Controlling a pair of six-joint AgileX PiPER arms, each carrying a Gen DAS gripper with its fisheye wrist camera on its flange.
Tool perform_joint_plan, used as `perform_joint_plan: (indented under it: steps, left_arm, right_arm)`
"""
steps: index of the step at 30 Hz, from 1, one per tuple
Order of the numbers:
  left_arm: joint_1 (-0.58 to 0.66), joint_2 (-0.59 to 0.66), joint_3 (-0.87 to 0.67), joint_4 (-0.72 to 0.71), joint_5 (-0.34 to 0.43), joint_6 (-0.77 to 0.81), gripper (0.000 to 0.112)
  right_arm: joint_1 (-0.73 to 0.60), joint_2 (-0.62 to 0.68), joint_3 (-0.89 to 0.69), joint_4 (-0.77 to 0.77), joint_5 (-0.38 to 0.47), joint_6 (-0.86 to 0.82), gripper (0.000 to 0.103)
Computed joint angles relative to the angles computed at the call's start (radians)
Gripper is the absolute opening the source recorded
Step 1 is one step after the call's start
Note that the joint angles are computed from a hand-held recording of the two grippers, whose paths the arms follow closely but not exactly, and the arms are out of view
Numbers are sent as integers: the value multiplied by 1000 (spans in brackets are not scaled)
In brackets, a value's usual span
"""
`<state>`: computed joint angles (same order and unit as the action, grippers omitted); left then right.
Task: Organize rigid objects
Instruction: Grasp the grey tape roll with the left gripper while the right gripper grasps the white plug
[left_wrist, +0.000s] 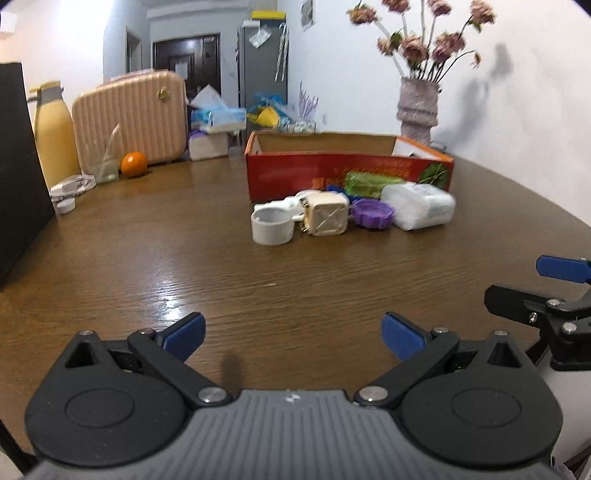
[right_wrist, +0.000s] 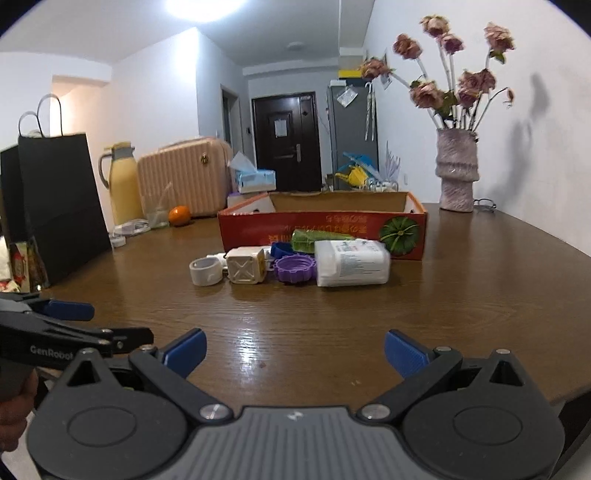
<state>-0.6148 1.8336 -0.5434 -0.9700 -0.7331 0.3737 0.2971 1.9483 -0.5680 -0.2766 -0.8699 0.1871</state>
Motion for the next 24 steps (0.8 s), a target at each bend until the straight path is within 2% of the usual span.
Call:
perform_joint_plan:
  steps: [4, 7, 10, 16, 20, 22, 24]
  left_arm:
    - [113, 9, -62, 29, 109, 31, 103]
    - [181, 23, -116, 32, 179, 81, 103]
    - [232, 48, -160, 68, 210, 95, 103]
    - [305, 105, -254, 149, 264, 101, 103]
    - [349, 135, -303, 293, 282, 38, 103]
    - [373, 148, -329, 378, 297, -3, 99]
    - [396, 164, -360, 455, 317, -53, 87]
  right_arm:
    - [38, 36, -144, -22, 186, 53, 93]
    - [53, 67, -226, -30, 260, 74, 92]
    - [54, 99, -294, -50, 302, 104, 90]
    - [47, 163, -441, -181, 398, 249, 75]
    - [53, 197, -526, -258, 423, 335, 68]
    - [53, 214, -572, -318, 424, 392, 66]
    - [63, 231, -625, -357, 441, 426, 66]
